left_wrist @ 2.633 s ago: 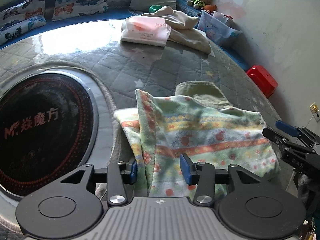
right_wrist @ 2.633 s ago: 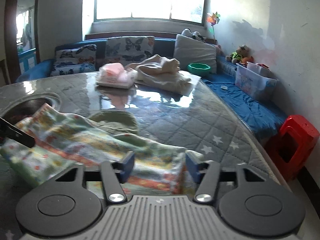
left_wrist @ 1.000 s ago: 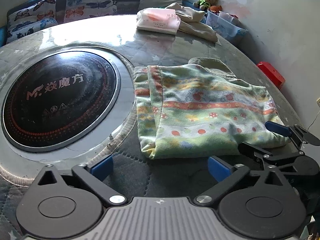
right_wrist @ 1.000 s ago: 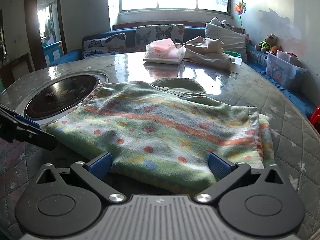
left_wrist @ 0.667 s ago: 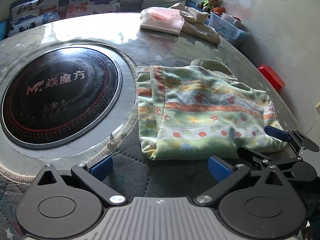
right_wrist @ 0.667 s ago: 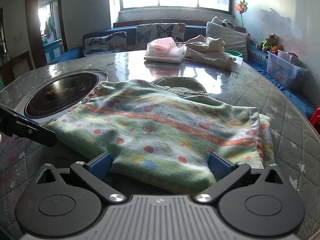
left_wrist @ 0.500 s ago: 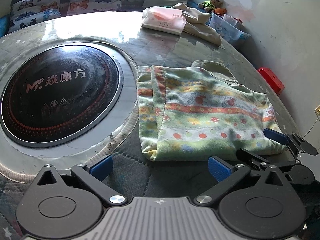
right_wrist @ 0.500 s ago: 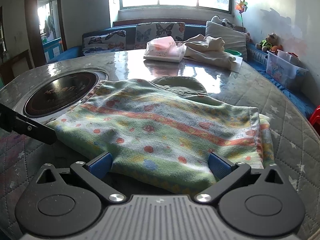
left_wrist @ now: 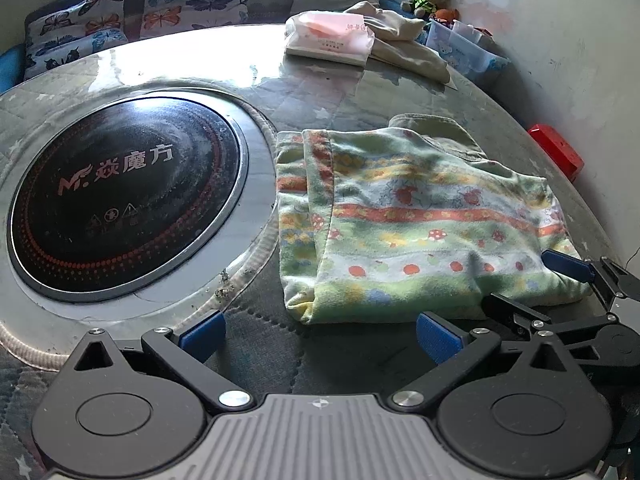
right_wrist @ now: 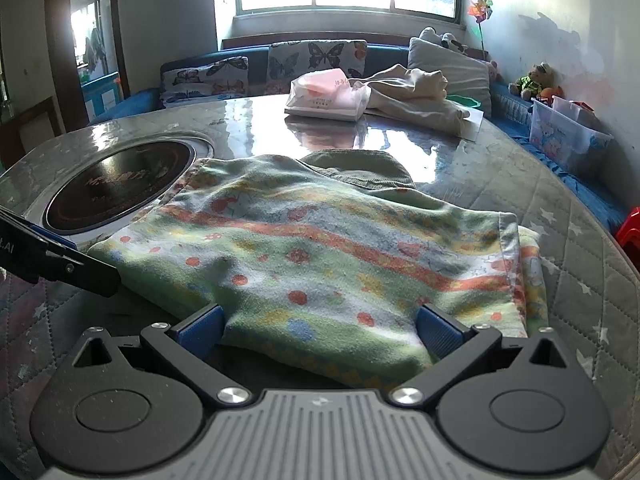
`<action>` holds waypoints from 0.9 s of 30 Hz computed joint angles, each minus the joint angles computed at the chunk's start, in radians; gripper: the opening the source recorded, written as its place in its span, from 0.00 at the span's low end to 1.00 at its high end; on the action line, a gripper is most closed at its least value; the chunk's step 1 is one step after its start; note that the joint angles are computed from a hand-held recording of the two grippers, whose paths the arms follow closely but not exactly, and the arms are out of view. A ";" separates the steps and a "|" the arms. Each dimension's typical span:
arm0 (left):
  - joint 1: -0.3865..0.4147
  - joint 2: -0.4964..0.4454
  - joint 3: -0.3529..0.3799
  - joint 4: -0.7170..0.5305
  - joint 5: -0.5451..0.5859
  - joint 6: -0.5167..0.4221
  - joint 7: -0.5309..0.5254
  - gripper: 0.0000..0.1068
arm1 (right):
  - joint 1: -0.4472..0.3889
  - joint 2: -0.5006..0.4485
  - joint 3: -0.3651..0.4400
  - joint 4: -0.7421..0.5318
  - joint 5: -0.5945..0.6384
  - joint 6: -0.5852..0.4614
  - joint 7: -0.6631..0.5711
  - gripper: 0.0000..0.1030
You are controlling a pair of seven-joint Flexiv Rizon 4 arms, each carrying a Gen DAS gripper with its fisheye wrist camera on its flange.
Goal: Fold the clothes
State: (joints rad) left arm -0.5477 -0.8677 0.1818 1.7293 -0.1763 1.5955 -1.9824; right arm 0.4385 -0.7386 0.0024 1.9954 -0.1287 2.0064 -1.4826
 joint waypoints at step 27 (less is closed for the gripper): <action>-0.092 0.019 0.099 -0.042 0.026 0.029 0.008 0.96 | 0.022 0.061 -0.024 -0.001 0.062 -0.005 0.007 1.00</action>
